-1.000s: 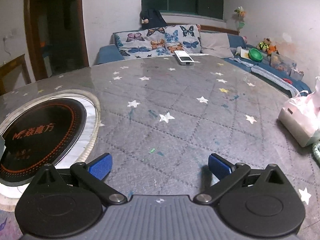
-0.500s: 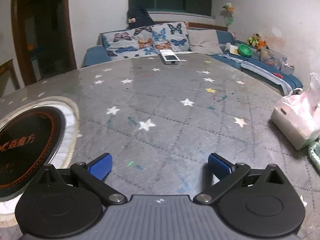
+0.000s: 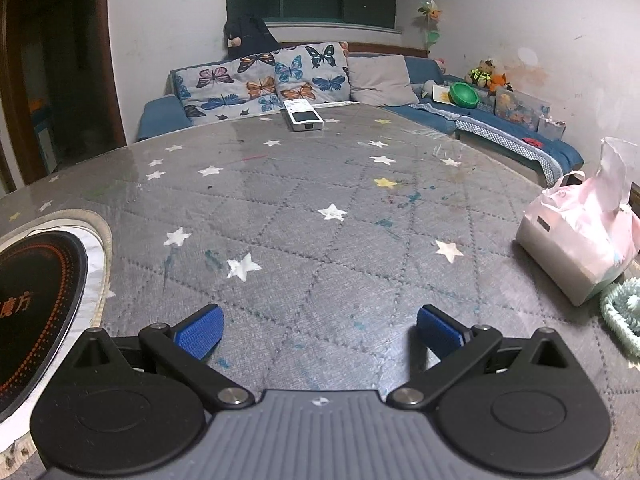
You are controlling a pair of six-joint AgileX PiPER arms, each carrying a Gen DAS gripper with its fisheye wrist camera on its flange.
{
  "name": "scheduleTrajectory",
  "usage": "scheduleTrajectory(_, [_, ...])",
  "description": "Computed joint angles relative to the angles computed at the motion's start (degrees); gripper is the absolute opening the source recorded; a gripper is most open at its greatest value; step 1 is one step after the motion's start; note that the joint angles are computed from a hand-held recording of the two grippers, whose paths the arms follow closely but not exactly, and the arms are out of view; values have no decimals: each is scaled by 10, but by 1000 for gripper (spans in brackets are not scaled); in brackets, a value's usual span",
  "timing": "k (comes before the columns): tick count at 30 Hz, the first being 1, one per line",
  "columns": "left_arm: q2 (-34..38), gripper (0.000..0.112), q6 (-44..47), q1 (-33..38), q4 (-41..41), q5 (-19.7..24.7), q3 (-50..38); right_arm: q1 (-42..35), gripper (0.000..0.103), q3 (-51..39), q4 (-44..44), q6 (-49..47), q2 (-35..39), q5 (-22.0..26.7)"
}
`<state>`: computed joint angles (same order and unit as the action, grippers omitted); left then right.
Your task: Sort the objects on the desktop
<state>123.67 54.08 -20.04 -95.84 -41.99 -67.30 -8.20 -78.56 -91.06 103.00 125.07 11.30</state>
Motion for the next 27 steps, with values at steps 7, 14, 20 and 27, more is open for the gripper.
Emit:
scheduleTrajectory(7, [2, 103, 1, 0, -3, 1, -4, -3, 103, -1, -20, 19, 4, -2])
scheduleTrajectory(14, [6, 103, 5, -1, -5, -1, -8, -3, 103, -2, -13, 12, 3, -2])
scheduleTrajectory(20, [8, 103, 0, 0, 0, 1, -7, -3, 103, 0, -15, 14, 2, -1])
scheduleTrajectory(27, [7, 103, 1, 0, -1, 1, -7, -2, 103, 1, -15, 15, 2, -1])
